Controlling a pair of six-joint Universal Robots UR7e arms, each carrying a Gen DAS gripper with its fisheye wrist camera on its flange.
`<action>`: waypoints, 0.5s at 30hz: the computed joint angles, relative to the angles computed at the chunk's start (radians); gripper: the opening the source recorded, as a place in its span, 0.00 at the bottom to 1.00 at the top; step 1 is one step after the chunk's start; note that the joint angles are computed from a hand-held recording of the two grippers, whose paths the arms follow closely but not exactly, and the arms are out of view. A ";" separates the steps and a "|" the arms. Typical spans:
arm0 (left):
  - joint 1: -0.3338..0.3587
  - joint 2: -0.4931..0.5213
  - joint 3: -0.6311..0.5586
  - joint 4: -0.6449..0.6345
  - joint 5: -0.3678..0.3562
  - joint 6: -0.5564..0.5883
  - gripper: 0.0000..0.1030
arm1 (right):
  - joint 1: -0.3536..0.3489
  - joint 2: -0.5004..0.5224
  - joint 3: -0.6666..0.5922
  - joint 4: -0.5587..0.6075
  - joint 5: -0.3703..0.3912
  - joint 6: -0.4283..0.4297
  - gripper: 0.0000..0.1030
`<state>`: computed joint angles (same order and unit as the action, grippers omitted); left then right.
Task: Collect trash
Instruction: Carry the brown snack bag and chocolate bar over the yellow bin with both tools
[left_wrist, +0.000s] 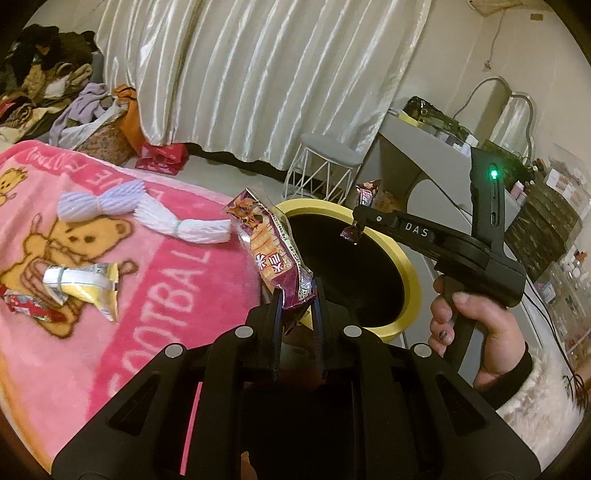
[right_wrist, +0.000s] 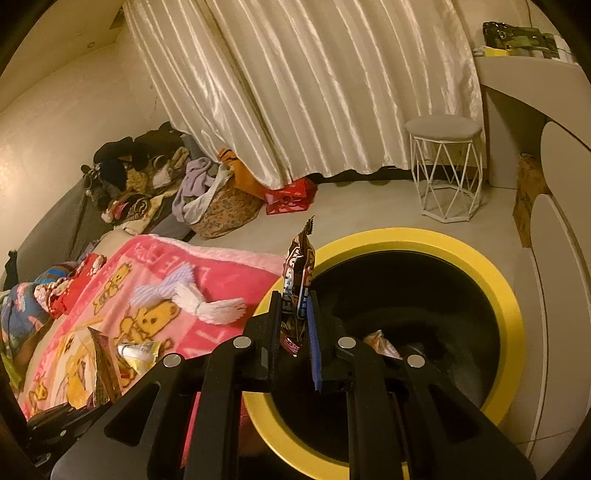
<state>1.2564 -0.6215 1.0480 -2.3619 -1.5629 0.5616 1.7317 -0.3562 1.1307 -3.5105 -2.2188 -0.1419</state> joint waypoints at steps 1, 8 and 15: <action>-0.002 0.002 0.000 0.002 0.000 0.003 0.09 | -0.001 -0.001 0.003 -0.004 -0.005 -0.001 0.13; -0.012 0.014 0.003 0.013 0.000 0.016 0.09 | -0.010 -0.017 0.028 -0.029 -0.023 0.004 0.13; -0.025 0.031 -0.002 0.018 -0.001 0.035 0.09 | -0.020 -0.034 0.055 -0.040 -0.028 0.014 0.13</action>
<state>1.2315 -0.5902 1.0461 -2.3441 -1.5637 0.5968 1.7116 -0.3898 1.1854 -3.5503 -2.2463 -0.1283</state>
